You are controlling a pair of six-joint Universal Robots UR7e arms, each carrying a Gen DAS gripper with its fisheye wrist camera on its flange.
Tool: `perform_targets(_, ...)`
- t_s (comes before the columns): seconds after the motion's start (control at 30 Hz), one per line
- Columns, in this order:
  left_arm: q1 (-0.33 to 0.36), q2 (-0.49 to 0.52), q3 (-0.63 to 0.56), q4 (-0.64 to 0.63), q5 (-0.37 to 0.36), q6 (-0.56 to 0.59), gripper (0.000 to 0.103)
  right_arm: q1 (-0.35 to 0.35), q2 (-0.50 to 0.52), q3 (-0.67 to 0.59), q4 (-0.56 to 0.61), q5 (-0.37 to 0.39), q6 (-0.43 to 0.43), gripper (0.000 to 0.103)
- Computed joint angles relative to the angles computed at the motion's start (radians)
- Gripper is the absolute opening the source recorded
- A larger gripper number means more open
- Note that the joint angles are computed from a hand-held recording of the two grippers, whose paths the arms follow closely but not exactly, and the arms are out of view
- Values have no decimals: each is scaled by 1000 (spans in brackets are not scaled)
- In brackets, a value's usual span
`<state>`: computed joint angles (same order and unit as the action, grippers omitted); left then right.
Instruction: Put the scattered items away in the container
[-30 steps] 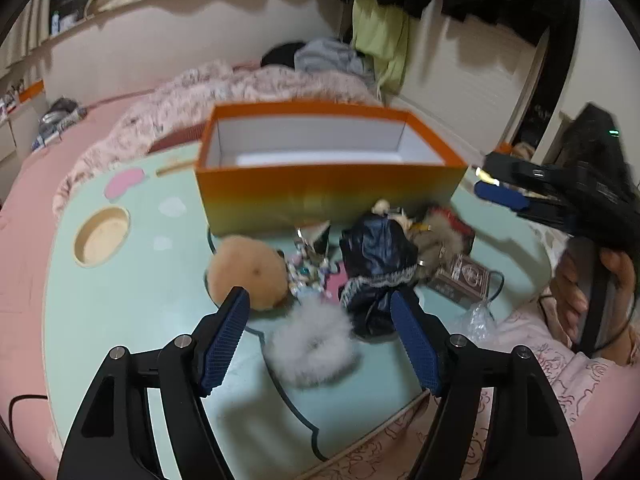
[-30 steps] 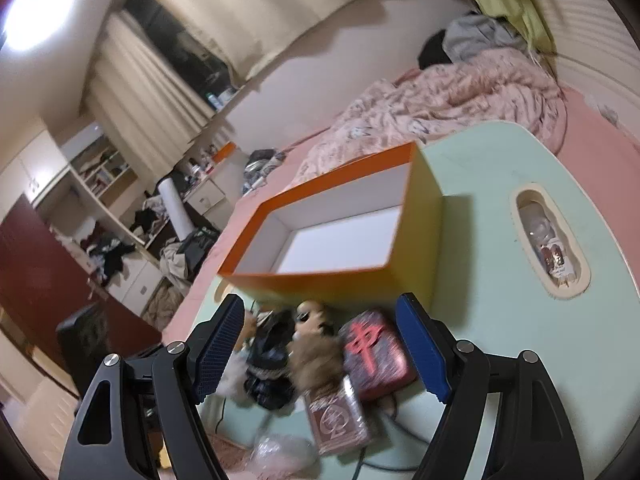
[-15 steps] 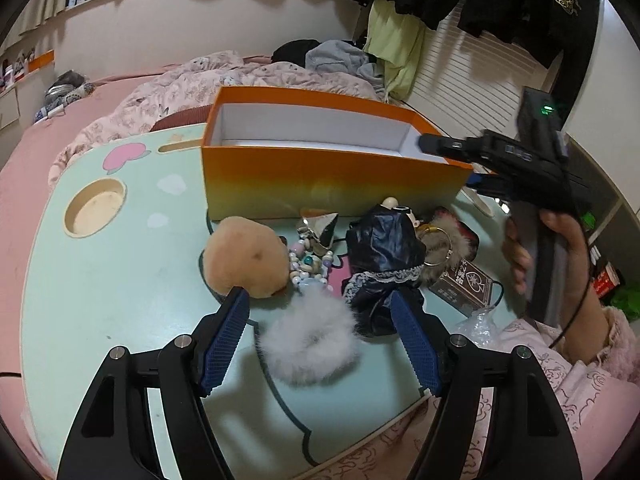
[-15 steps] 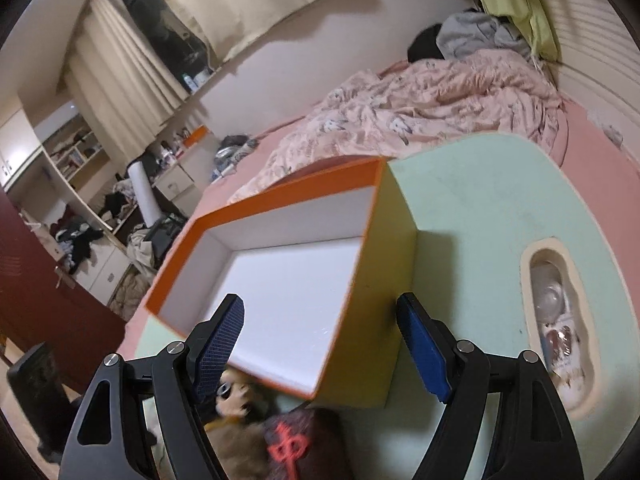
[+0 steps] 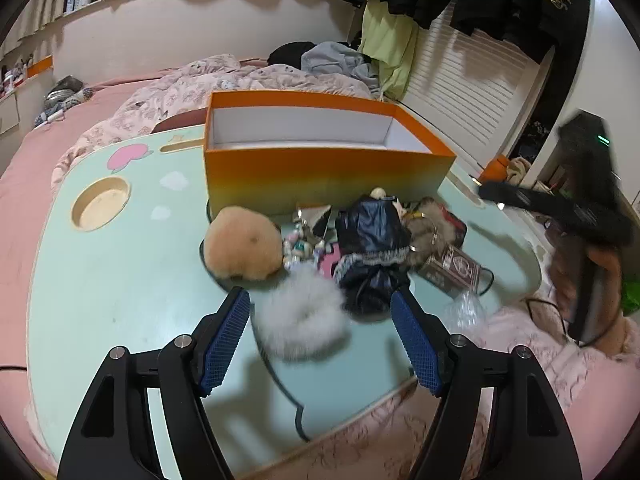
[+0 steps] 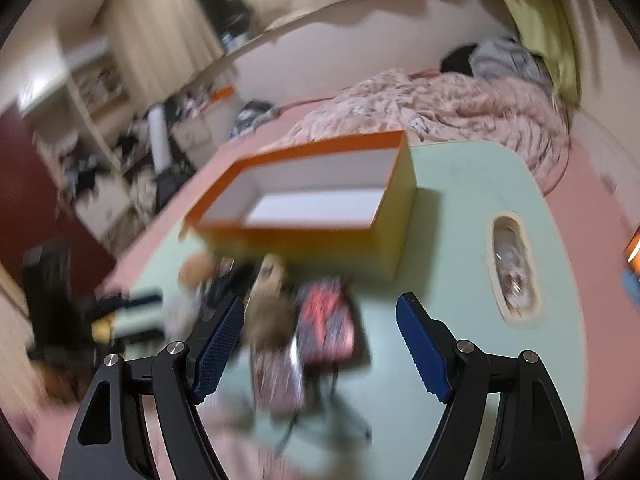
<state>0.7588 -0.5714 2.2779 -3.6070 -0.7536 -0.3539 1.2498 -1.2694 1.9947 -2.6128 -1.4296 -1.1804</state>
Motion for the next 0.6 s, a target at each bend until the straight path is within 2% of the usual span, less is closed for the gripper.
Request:
perform_targets(0.1, -11, -1, 16, 29, -9, -47, 73, -9, -56, 76, 7, -98, -101, 78)
perform_targets(0.2, -22, 11, 13, 65, -10, -70, 73, -15, -63, 137, -53, -175, -162, 78)
perform_targets(0.27, -29, 25, 1, 83, 0, -77, 73, -10, -37, 144, -89, -199, -173, 78)
perform_targets(0.37, -26, 45, -23, 106, 12, -77, 73, 5, 4, 139, -135, -227, -138, 78)
perform_targets(0.43, -17, 45, -35, 137, -2, -81, 73, 13, 30, 152, -208, -244, -133, 78)
perform_targets(0.53, -13, 48, -43, 151, 2, -90, 73, 31, 75, 181, -366, -263, -169, 78)
perform_targets(0.6, -14, 48, -44, 157, 16, -100, 73, 30, 86, 191, -415, -252, -175, 78)
